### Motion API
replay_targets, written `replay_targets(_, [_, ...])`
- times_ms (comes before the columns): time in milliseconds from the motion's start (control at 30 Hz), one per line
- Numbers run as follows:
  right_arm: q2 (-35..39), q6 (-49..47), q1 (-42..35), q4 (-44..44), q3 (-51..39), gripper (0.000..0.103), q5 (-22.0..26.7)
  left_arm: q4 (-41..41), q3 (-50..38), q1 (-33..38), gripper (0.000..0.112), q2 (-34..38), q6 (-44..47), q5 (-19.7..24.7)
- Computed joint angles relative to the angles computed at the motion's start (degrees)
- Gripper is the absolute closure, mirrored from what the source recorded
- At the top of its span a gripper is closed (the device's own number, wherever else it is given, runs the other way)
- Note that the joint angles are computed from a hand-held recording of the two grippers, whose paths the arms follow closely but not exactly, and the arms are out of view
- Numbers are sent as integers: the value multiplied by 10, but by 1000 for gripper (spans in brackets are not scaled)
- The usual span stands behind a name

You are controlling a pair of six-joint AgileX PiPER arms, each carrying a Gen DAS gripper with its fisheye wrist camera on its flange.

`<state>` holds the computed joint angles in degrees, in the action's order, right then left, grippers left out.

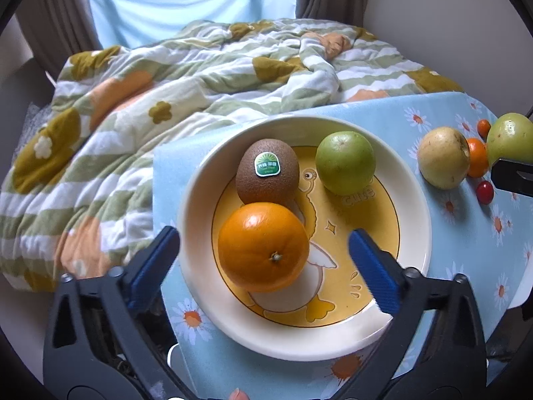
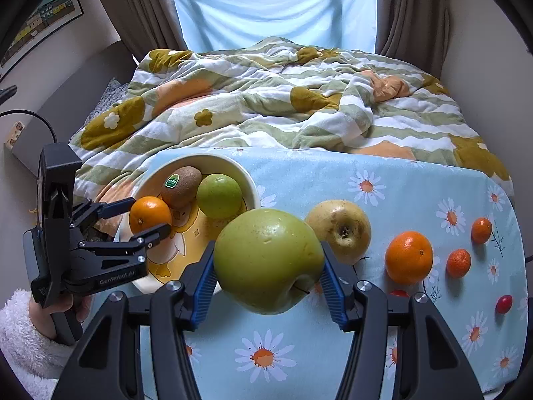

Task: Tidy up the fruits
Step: 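Release the orange and green apple into the bowl, opening both grippers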

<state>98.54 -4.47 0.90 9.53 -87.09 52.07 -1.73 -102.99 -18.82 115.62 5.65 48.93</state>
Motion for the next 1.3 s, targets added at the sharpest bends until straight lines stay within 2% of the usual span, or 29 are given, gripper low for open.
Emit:
replay_targets(167, [8, -36, -9, 26, -18, 50, 8, 3, -1, -3, 9, -15, -34, 17])
replay_targets(700, [84, -146, 5, 89, -100, 50, 66, 57, 141, -25, 9, -139, -173, 16])
replay_targets(1000, [142, -147, 32, 94, -121, 50, 64, 97, 207, -29, 9, -172, -240, 5])
replay_targets(1300, [167, -147, 52, 88, -123, 50, 52, 70, 241, -21, 9, -178, -237, -10])
